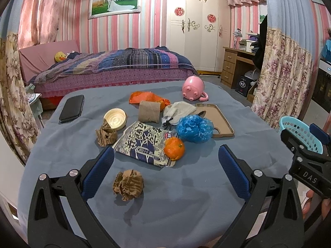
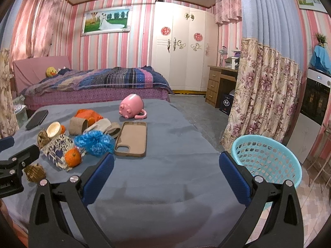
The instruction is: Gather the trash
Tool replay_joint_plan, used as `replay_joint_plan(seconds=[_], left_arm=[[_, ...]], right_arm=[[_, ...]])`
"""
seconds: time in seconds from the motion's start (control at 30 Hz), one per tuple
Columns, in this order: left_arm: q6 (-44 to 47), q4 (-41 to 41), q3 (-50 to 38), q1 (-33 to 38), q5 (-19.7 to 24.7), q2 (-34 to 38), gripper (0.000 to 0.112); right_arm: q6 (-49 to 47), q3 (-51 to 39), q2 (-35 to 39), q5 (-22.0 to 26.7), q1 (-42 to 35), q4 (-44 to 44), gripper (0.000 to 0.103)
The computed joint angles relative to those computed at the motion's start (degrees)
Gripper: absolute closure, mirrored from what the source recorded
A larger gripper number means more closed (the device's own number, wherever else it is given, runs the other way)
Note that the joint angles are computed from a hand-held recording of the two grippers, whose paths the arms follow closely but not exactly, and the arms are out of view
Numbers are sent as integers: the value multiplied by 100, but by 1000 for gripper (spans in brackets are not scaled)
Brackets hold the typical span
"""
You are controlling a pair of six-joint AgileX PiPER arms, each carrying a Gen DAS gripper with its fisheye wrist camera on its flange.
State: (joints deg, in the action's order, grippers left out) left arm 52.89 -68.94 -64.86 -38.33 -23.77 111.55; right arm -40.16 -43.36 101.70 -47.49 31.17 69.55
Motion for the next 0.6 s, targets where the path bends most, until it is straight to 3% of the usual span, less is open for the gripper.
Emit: replay_joint_plan(seconds=[0.17,0.37,0.6], left_arm=[[641,-581,-291,92,230,32,15],[1485,-1190,-558,240,121,159,15],[1737,-1574,-626,777,372,255,15]], right_arm=[[31,45,-101,-204,-60,20,4],[216,-12,-18,-89,-283,-197,4],[815,33,46,-112,-465,-772,4]])
